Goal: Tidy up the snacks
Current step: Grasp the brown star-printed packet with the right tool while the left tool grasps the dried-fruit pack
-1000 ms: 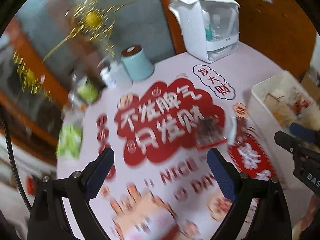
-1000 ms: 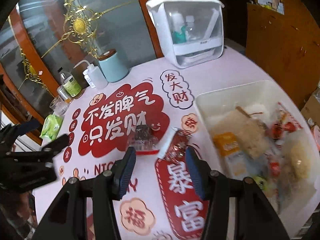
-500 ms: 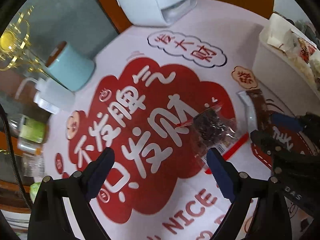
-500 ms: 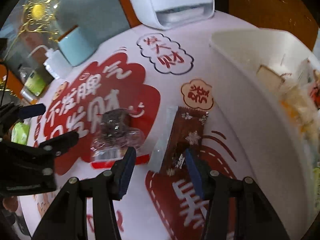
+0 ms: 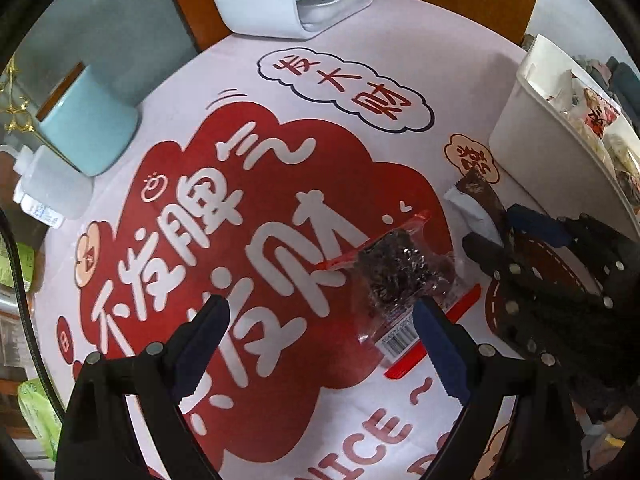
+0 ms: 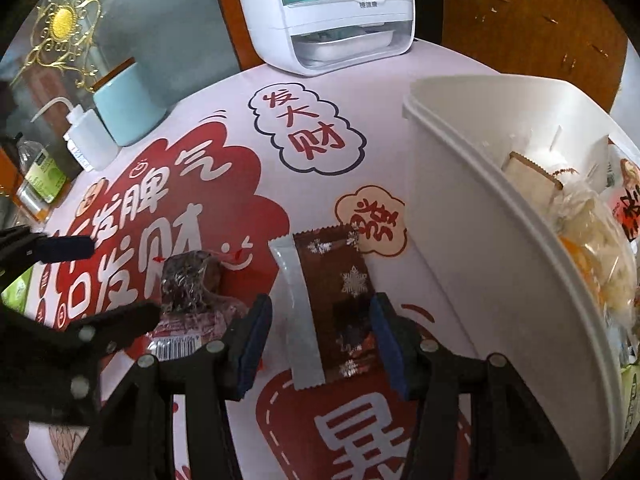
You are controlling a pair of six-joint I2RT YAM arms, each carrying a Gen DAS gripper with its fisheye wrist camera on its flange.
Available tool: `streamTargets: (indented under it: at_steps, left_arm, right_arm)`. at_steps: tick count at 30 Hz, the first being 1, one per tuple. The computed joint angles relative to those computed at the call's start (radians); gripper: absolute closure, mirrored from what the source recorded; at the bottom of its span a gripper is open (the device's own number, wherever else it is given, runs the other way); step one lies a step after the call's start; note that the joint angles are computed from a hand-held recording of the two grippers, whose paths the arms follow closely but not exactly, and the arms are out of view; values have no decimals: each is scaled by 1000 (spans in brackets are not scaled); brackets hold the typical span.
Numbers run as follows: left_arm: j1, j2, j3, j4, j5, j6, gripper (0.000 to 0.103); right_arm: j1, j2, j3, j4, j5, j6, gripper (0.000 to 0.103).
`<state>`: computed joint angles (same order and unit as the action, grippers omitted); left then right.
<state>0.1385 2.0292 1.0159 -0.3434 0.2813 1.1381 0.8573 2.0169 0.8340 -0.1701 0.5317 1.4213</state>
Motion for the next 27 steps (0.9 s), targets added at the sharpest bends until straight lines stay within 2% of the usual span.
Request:
streamTargets:
  at_steps: [4,8,11,16,19,21,25,27]
  left_arm:
    - [-20,40,56,-66,18,-49,11]
    - [-67,79,91,-101,11,-141,11]
    - [-121,98,78,-58,-32,-229,11]
    - [-172,127,57,0,-80,-315,11]
    - [-168,100,1,65,-82,-295,18]
    - [-146,93,-3,52,-72,-273,20]
    - [-68,102,47,-26,-14,-229,35]
    - [-22,106,58,-47,-3,-193,36]
  right_arm:
    - [27,-29,-40,29,-19,25,51]
    - [43,-47,-66,50,-25,44,51]
    - [40,-61,-88,78,-31,37,51]
    - [36,-70,-95,77,-35,30,51]
    - [31,-63,-79,39,-30,32,51]
    - [22,-63,-91,70,-42,18,44]
    - [22,-46,-55,37,-26,2,44]
    - [13,-43,-40,13,-16,0,44]
